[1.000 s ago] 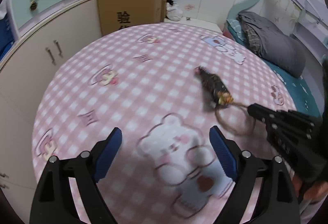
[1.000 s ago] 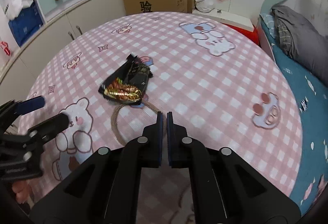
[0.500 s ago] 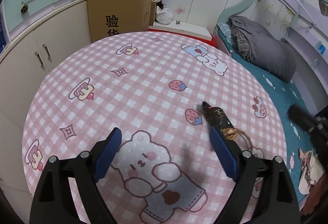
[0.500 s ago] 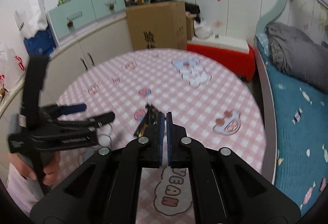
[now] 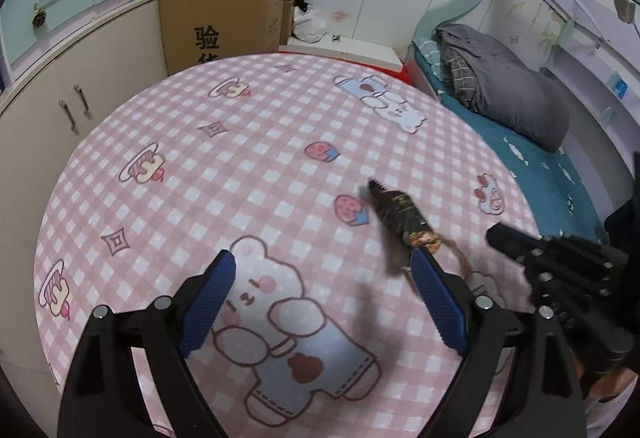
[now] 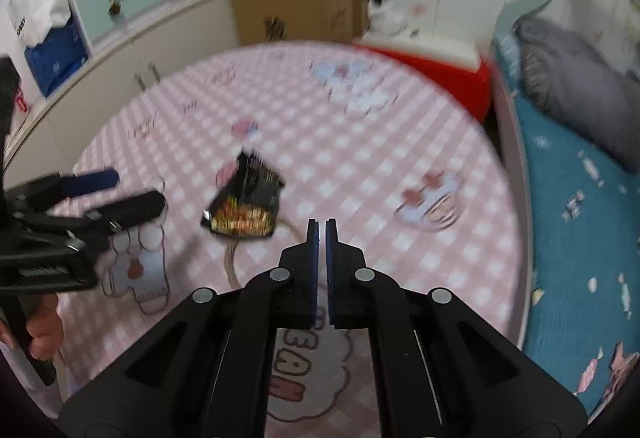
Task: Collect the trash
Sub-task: 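Grasp the rubber band with the right tool while the left tool grasps the dark snack wrapper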
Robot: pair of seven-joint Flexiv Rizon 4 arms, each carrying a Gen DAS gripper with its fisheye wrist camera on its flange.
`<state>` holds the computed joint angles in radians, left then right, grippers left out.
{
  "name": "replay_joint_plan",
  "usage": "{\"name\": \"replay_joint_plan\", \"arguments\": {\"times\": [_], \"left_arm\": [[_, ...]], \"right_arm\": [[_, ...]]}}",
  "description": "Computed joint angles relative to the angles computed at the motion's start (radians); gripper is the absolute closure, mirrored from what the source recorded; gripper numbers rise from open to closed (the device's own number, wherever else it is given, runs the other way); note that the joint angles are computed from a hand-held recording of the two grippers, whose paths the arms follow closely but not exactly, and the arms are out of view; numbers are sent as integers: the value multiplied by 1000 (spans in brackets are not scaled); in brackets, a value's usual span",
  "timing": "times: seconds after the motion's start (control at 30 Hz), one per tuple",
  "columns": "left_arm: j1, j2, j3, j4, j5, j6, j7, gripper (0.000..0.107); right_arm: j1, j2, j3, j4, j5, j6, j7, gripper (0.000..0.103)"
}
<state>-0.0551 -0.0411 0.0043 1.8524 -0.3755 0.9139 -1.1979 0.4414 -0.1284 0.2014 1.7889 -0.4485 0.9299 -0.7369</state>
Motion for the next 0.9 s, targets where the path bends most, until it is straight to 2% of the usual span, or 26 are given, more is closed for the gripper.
{"name": "replay_joint_plan", "arguments": {"times": [0.13,0.2,0.27,0.3,0.33,0.43,0.5,0.6,0.67,0.73,0.83,0.9], "left_arm": [[8,-5,6,4,9,-15,-13,19],[11,-7,9,4,23,-16,-20,19],[15,-8,10,6,23,-19,-26,19],[17,-9,11,7,21,-21,-25,19],[18,-8,12,10,21,-18,-25,19],[24,-10,15,12,31,-20,-39,19],[29,-13,18,9,42,-35,-54,19],[31,-7,19,18,43,-29,-48,19],[33,-8,19,17,50,-33,-58,19],[34,-8,20,15,55,-40,-72,19],[34,5,21,26,45,-33,-62,19],[36,17,25,33,57,-31,-67,19]], "right_arm": [[3,-27,3,-15,35,-15,-27,99],[4,-24,0,-7,34,6,-21,88],[11,-21,-10,3,-11,18,14,38],[23,-8,-28,22,-64,30,58,38],[9,-5,-14,23,-53,37,42,41],[7,-23,1,-10,2,6,-25,71],[13,-42,0,-27,7,-28,-42,71],[20,-44,-10,-15,-29,-13,-26,72],[30,-45,-19,-15,-76,-41,-5,86],[26,-47,-20,-15,-70,-33,11,99],[7,-44,0,-23,34,12,-17,100],[19,-25,-8,-11,-21,40,17,100]]}}
